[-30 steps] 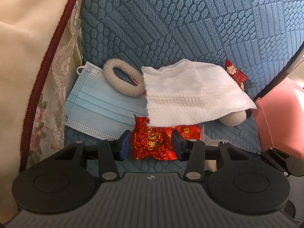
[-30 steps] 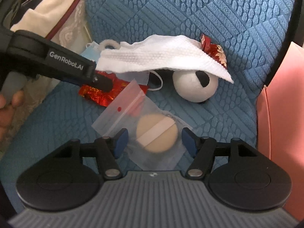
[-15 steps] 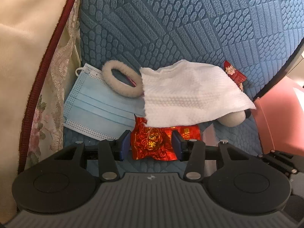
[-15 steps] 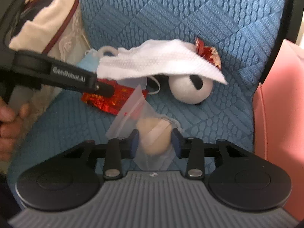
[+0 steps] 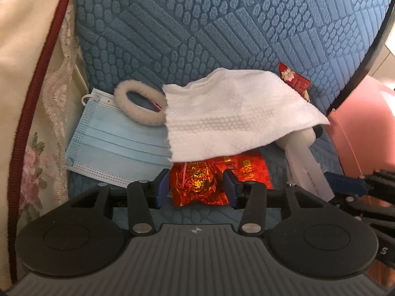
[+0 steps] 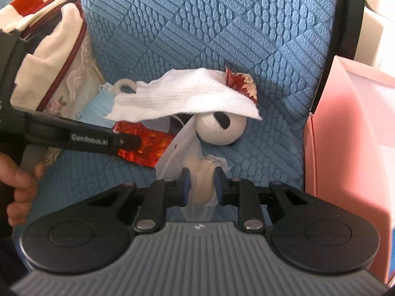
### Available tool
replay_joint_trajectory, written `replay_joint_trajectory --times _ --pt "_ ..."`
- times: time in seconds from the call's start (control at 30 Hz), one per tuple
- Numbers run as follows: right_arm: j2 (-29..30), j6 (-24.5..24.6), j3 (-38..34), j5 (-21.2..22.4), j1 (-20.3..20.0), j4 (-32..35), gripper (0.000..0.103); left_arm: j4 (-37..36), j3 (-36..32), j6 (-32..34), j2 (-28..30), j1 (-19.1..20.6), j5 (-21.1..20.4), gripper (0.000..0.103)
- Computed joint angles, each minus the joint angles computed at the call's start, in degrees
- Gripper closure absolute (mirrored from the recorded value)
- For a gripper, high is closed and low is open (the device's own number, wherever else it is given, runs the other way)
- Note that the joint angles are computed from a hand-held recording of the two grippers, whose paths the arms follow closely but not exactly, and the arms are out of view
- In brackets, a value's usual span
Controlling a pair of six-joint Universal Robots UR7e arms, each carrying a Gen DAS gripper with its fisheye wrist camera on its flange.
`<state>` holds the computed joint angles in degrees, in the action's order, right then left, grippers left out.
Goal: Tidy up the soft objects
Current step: 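Grasp the bagged sponge puff with the right gripper while the left grasps the red wrapper, then lift the bagged puff with the right gripper while the left lifts the red wrapper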
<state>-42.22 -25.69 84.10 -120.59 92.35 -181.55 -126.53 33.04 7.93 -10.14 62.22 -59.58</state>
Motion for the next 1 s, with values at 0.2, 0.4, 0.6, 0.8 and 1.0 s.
replay_joint_trajectory --times 0.2,0.4,0.6,0.8,1.0 --pt "-0.1 0.4 0.0 0.3 0.1 0.4 0.079 -1.4 0.7 1.9 0.4 -0.4 1.2 0.057" --pt "-0.7 0.9 1.0 0.8 0.0 -0.1 0.079 -2.6 3.5 0.1 -1.7 -0.4 -1.1 0.062" --pt "-2.1 1.2 3.2 1.0 0.2 -1.7 0.079 -7.1 12.2 -2.3 -6.5 -1.1 -1.8 0.062" --pt "-4.1 1.8 7.3 0.8 0.6 -4.4 0.079 -12.2 22.1 -4.9 -11.8 -2.1 -1.3 0.062" --pt "-5.8 1.9 11.4 0.0 1.6 -6.6 0.079 -16.4 29.9 -6.4 -15.6 -3.4 -1.8 0.062"
